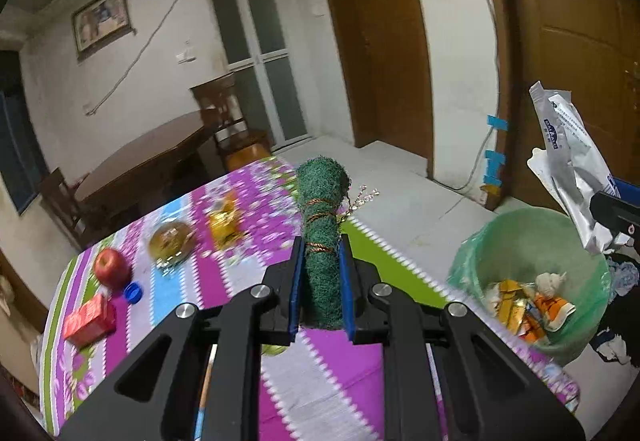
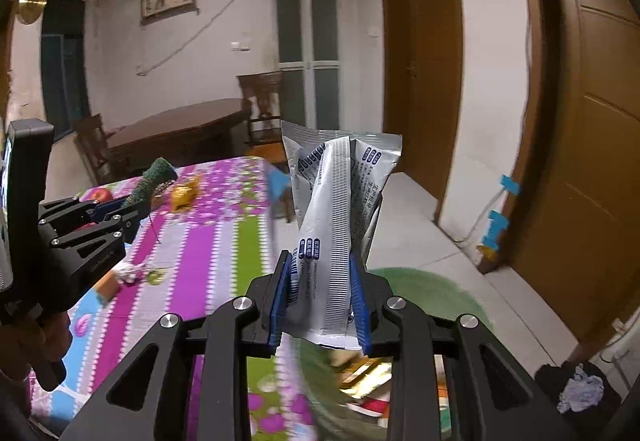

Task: Collect trash
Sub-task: 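Carry the medicine packet and green scrubber over the green bin with both grippers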

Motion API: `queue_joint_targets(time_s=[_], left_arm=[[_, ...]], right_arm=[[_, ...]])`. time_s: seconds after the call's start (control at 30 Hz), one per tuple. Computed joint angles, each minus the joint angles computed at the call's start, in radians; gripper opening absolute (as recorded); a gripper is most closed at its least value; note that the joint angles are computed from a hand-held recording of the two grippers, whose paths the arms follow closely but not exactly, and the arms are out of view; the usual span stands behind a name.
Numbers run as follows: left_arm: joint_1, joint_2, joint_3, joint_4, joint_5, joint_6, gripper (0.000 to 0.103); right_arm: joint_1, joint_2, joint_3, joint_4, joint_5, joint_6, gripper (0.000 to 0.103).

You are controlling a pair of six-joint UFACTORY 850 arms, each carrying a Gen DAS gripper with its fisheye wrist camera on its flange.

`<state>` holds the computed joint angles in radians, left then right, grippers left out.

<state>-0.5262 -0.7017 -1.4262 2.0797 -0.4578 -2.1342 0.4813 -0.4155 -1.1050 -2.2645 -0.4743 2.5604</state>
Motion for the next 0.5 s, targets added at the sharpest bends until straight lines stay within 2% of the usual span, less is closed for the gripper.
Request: queue_joint_targets(time_s=[0.3, 0.5], left_arm=[[-0.035, -0.089, -0.137, -0.101, 0.061, 0.16, 0.015], [-0.052, -0.155, -0.242, -0.228, 0.117, 0.347, 0.015]], right_arm=[[-0.085, 0.055, 0.05, 0.088, 0.035, -0.063, 0.03], [-0.132, 0.049, 0.036, 0.185, 0.085, -0.16, 0.03]])
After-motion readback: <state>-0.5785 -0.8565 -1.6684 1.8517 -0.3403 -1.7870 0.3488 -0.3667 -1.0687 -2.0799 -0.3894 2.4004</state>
